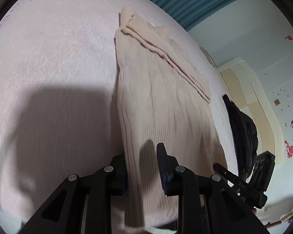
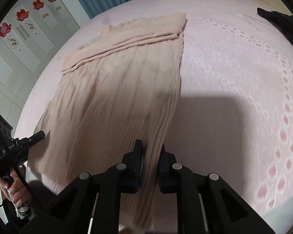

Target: Fold small clothes

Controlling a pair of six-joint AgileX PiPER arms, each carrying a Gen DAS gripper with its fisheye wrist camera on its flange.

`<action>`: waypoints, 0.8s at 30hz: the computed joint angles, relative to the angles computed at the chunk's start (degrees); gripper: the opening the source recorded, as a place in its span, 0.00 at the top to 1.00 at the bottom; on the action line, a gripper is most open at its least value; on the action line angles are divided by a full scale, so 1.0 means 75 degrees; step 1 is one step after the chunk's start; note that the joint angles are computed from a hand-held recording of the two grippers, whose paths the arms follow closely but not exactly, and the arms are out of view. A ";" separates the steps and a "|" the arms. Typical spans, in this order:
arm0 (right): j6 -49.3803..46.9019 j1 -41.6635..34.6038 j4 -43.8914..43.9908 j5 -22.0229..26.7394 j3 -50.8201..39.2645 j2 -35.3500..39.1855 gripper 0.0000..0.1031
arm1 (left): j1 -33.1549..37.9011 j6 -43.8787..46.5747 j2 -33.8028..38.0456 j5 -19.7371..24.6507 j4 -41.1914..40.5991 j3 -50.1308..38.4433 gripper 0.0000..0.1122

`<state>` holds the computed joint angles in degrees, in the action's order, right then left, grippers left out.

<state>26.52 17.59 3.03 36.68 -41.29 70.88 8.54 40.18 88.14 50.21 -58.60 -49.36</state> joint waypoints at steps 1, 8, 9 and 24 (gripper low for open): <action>0.0281 0.0170 -0.0238 0.0077 0.0063 -0.0125 0.85 | 0.0087 0.0066 -0.0178 0.0098 -0.0039 0.0211 0.79; 0.1027 0.0451 -0.0649 0.0253 0.0152 -0.0259 0.92 | 0.0092 -0.0097 -0.0675 -0.0265 -0.0068 0.0742 0.87; 0.1073 0.0467 -0.0711 0.0217 0.0117 -0.0210 0.94 | 0.0048 -0.0226 -0.0759 -0.0473 0.0028 0.0789 0.95; 0.0780 -0.0360 -0.0228 0.0165 0.0642 -0.0962 0.88 | 0.0964 -0.0093 -0.0640 0.0020 -0.0300 0.0949 0.91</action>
